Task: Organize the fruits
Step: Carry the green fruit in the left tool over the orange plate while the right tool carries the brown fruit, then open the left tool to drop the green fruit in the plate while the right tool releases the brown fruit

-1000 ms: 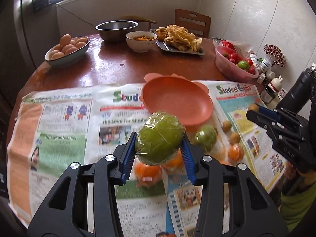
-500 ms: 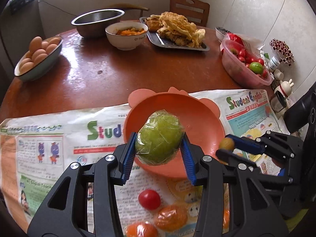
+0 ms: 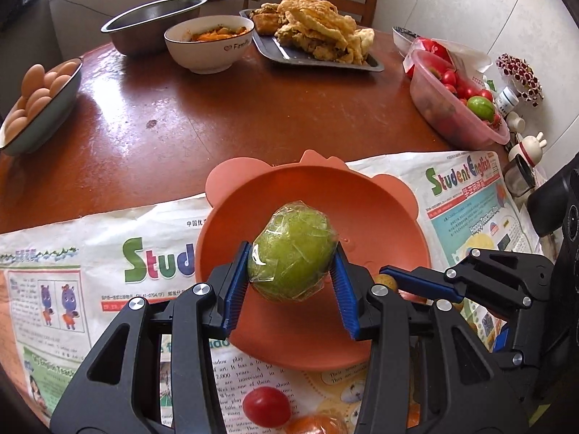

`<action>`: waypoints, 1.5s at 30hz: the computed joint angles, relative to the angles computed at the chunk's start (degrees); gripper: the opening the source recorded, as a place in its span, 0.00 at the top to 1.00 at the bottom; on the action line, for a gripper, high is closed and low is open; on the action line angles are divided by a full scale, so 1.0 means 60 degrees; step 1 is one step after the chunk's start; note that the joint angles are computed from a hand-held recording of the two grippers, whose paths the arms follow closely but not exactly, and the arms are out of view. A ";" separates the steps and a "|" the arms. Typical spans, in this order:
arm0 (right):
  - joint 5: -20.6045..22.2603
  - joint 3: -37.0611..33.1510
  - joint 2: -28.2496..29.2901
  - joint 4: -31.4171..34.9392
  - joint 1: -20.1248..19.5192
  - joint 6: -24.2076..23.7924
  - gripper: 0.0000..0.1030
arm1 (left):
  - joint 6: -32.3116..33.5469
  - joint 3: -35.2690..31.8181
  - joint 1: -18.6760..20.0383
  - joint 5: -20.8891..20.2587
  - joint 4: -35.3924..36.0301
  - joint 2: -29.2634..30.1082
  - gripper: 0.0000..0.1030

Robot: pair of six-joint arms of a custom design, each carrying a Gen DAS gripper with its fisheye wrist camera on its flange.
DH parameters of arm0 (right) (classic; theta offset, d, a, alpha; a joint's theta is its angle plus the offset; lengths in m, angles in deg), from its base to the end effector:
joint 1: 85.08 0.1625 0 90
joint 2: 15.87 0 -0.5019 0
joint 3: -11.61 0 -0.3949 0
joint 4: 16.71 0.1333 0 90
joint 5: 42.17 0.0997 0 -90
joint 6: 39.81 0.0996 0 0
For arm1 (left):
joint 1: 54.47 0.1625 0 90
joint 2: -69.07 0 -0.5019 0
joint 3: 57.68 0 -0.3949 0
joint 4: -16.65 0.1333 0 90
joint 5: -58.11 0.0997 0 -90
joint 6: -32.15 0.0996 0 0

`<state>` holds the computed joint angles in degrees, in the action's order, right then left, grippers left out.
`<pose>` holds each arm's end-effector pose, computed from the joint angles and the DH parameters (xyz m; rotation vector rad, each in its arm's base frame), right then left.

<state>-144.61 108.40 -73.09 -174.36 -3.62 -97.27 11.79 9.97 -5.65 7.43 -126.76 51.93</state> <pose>0.0052 -0.7186 0.2940 1.0385 -2.4587 0.4012 -0.4014 -0.7572 -0.0663 0.4343 2.4908 -0.5171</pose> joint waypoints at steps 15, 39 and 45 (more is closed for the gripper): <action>-0.0013 0.0074 0.0024 -0.0080 -0.0053 -0.0003 0.76 | -0.0027 -0.0154 0.0076 -0.0073 0.0136 0.0135 0.66; 0.0655 0.0865 -0.0881 -0.0914 -0.0098 0.0219 0.35 | 0.0094 0.1635 -0.0534 0.0822 -0.1834 -0.0804 0.36; 0.0873 0.1336 -0.1293 -0.1665 -0.0078 0.0259 0.20 | -0.0152 0.2602 -0.0837 0.1251 -0.2804 -0.1290 0.26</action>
